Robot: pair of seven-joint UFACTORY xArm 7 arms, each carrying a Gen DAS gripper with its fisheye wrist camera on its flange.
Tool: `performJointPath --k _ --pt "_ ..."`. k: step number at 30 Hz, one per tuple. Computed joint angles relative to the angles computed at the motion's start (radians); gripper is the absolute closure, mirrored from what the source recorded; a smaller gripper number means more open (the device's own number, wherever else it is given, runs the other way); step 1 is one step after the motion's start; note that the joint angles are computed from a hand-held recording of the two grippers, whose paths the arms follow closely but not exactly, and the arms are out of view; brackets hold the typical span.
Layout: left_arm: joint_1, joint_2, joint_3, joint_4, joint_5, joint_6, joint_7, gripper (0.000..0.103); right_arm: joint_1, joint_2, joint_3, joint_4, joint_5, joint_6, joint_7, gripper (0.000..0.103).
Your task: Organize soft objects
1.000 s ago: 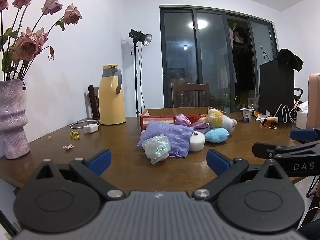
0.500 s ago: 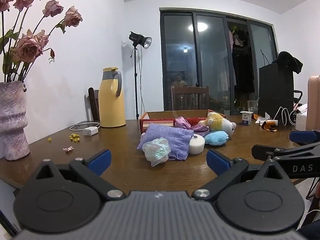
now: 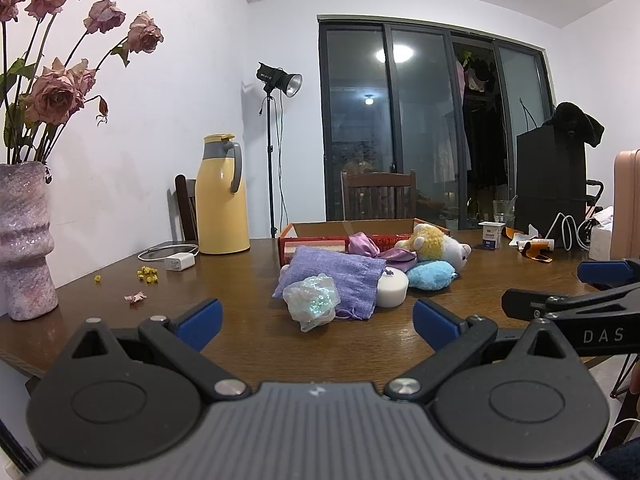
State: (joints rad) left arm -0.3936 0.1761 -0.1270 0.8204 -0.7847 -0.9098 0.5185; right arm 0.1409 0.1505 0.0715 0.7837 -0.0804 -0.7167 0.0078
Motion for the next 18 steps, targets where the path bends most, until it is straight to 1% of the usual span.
performJointPath --k 7,18 --pt "0.000 -0.003 0.000 0.000 -0.004 0.004 0.002 0.000 0.007 0.002 0.000 -0.001 0.020 -0.011 -0.015 0.000" --pt "0.000 -0.004 -0.001 0.000 0.000 0.006 0.000 0.000 -0.001 0.003 0.000 0.004 0.006 -0.003 -0.002 0.000"
